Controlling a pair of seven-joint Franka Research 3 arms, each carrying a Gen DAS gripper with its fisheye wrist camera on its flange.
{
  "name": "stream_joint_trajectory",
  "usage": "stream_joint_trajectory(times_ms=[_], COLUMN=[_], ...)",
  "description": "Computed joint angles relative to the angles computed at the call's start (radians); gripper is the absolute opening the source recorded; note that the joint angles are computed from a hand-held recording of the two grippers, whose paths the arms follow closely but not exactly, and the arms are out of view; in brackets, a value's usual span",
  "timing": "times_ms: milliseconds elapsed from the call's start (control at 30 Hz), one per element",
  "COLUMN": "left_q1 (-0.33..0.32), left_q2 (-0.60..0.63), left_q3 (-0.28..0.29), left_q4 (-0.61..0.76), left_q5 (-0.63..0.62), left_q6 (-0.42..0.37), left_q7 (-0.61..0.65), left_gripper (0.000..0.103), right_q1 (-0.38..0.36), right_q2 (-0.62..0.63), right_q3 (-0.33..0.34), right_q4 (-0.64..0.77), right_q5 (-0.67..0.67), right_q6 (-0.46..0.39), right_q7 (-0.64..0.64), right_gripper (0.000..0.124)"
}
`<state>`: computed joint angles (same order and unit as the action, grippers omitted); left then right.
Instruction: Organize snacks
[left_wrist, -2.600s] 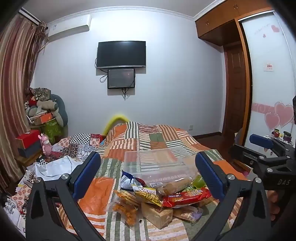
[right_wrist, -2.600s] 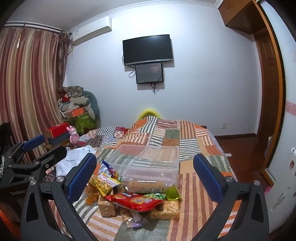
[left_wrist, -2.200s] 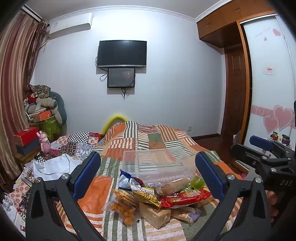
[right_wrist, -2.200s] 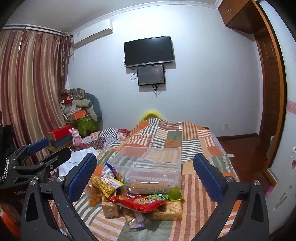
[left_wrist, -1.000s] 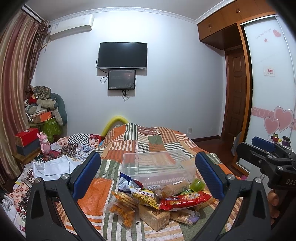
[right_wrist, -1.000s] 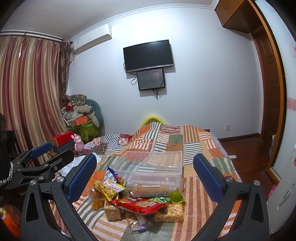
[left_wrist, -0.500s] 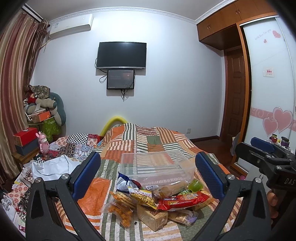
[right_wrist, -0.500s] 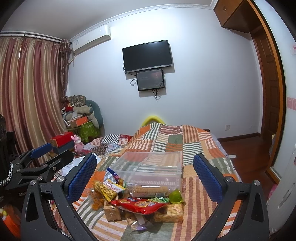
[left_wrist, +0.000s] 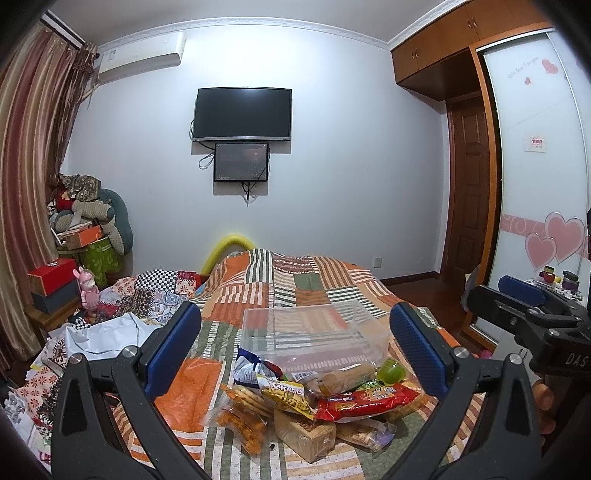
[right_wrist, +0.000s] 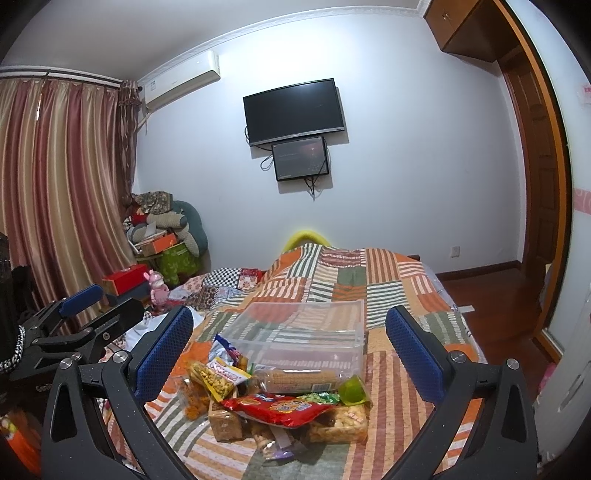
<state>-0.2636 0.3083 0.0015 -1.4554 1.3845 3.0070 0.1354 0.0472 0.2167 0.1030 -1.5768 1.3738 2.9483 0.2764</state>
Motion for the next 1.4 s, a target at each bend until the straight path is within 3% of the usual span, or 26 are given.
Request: stream_joint_trajectory(times_ms=[400,800,900,1067,1200,1400], left_q1=[0.008,0.064,0.088,0.141,0.155,0.135], left_q2=[0.032,0.119,0.147,0.217,0.269,0.332], left_q3=[-0.001,-0.04,-0.067,-0.138,-0.165,-0.166], left_q4=[0.022,0.046,0.065,0.13,0.184,0.276], left_q5=[-0.098,-0.508,-0.621,-0.832,-0.954,-1.072], left_q6=[0.021,-0.006,-0.045,-0.141,-0.199,-0.297], left_q7=[0.094,0.498,0.607,0.809,0.929,1.046], left_gripper=[0.103,0.103,0.1,0.083,0.08,0.067], right_q1=[-0.001,-0.034,-0.037,-0.028,-0.027,-0.044], right_q2=[0.026,0.098,0.123,0.173,0.205,0.263], right_q3=[0.005,-0.006,-0.017,-0.045,-0.062,-0.077], right_q4=[0.014,0.054,0.071,0.101,0.12,0.189], right_q5=[-0.045,-0.296,-0.382,-0.561,-0.693,-0.83], right_q6=[0.009,-0.068,-0.077,-0.092,-0.139,-0.259], right_q7=[0.035,0.272,0.359,0.53,0.643,0.779], right_gripper=[0.103,0.103,0.103,0.103,0.102,0.081])
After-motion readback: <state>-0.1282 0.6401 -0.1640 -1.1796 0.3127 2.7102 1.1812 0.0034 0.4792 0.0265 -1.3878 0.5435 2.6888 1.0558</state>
